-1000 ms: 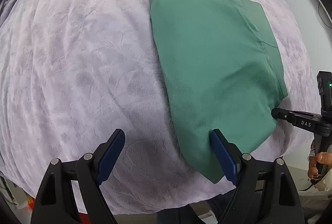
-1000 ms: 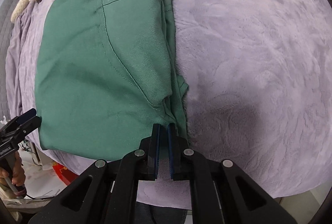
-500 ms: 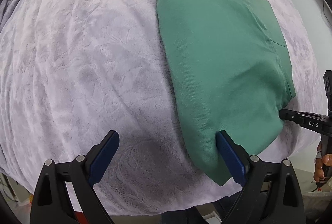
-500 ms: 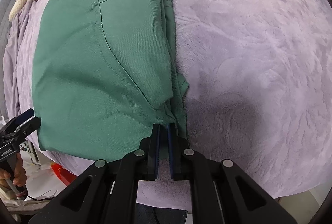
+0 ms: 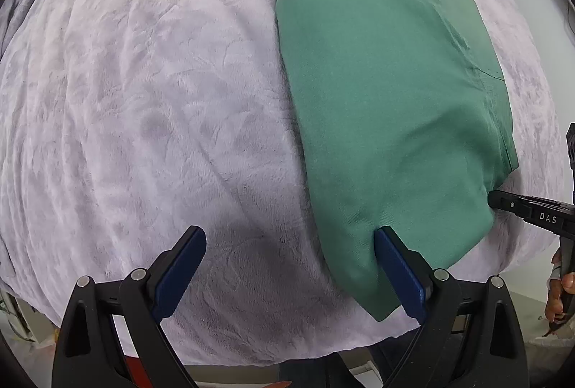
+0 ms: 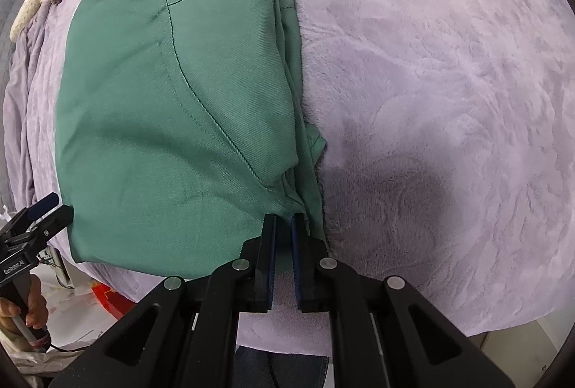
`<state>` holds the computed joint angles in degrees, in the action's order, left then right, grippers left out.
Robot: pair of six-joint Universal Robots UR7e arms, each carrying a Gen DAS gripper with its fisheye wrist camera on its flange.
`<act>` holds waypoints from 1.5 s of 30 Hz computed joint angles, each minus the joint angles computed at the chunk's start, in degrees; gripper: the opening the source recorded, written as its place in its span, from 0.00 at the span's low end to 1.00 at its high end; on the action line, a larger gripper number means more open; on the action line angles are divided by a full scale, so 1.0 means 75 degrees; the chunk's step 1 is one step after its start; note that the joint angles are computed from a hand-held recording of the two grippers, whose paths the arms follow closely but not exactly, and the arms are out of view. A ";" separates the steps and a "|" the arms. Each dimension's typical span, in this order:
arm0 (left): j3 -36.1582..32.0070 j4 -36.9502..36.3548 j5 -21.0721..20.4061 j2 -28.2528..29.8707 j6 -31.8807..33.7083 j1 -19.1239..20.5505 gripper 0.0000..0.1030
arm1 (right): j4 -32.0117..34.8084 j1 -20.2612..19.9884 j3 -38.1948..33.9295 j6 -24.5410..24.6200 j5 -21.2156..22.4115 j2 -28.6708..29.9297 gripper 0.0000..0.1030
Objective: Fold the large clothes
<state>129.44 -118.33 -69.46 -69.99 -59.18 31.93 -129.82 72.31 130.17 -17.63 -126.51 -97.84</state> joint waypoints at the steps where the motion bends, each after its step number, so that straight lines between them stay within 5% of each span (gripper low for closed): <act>1: -0.0052 0.0131 0.0027 0.0048 -0.0029 -0.0004 1.00 | 0.0006 -0.0004 -0.0011 0.0017 0.0004 0.0013 0.10; 7: -0.0179 0.0313 0.0085 0.0200 -0.0031 -0.0042 1.00 | 0.0071 0.0070 -0.0059 0.0060 -0.0094 0.0078 0.13; 12: -0.0348 0.0239 -0.0119 0.0417 0.0211 0.0064 1.00 | 0.0109 0.0103 -0.0039 0.0008 0.0066 0.0064 0.30; 16: -0.0478 0.0154 -0.0240 0.0569 0.0094 0.0171 1.00 | 0.0132 0.0260 0.0023 -0.0145 0.0294 0.0062 0.84; 32: -0.1792 0.1749 0.0664 0.0728 -0.0677 -0.0048 1.00 | 0.0940 0.1324 -0.0780 0.0910 0.0292 -0.0075 1.00; 39: -0.2271 0.2305 0.1336 0.0697 -0.0968 -0.0402 1.00 | -0.0013 0.2404 -0.1005 0.1147 -0.1361 0.0437 1.00; 45: -0.2516 0.2467 0.1488 0.0752 -0.0991 -0.0659 1.00 | -0.0105 0.2844 -0.0989 0.1029 -0.1618 0.0417 1.00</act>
